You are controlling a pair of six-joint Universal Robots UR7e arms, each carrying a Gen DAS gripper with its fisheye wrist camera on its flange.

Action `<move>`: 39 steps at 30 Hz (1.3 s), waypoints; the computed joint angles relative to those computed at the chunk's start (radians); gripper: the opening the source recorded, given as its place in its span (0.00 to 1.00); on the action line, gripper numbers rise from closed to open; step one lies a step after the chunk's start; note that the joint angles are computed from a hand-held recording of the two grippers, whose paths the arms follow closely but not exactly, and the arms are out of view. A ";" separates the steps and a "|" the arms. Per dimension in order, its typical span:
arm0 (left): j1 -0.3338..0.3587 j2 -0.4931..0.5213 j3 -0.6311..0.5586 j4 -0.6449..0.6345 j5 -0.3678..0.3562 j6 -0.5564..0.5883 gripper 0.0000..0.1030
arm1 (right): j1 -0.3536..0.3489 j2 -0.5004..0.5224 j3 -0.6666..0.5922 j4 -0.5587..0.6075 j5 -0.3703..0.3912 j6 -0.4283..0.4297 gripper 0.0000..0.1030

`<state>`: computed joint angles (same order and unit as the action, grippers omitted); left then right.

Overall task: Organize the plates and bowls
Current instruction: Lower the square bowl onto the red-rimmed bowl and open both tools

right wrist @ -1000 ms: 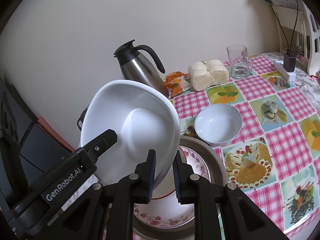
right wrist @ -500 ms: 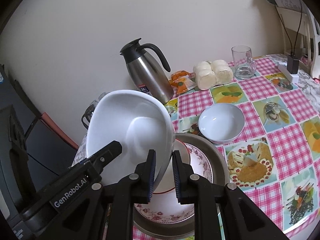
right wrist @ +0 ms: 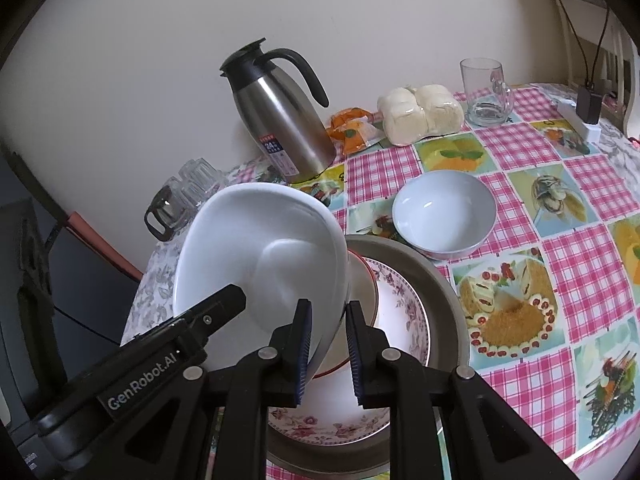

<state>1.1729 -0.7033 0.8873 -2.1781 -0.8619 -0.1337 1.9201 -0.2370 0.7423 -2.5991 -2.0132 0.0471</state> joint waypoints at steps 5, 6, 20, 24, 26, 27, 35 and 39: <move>0.009 0.010 -0.025 0.040 -0.017 -0.029 0.24 | -0.001 0.013 -0.021 0.024 -0.009 0.009 0.20; 0.012 0.013 -0.032 0.051 -0.022 -0.038 0.24 | -0.001 0.016 -0.026 0.029 -0.014 0.012 0.20; 0.026 0.033 -0.074 0.118 -0.032 -0.090 0.24 | -0.005 0.060 -0.102 0.111 -0.057 0.024 0.22; 0.026 0.034 -0.075 0.116 -0.029 -0.094 0.26 | -0.005 0.064 -0.109 0.115 -0.063 0.027 0.24; 0.027 0.032 -0.073 0.109 -0.031 -0.093 0.26 | -0.004 0.063 -0.107 0.110 -0.063 0.025 0.25; 0.026 0.032 -0.071 0.107 -0.030 -0.091 0.26 | -0.004 0.065 -0.110 0.111 -0.065 0.023 0.25; 0.025 0.035 -0.074 0.108 -0.022 -0.090 0.27 | -0.004 0.066 -0.113 0.112 -0.064 0.018 0.25; 0.025 0.036 -0.076 0.113 -0.017 -0.096 0.27 | -0.004 0.069 -0.116 0.116 -0.068 0.016 0.25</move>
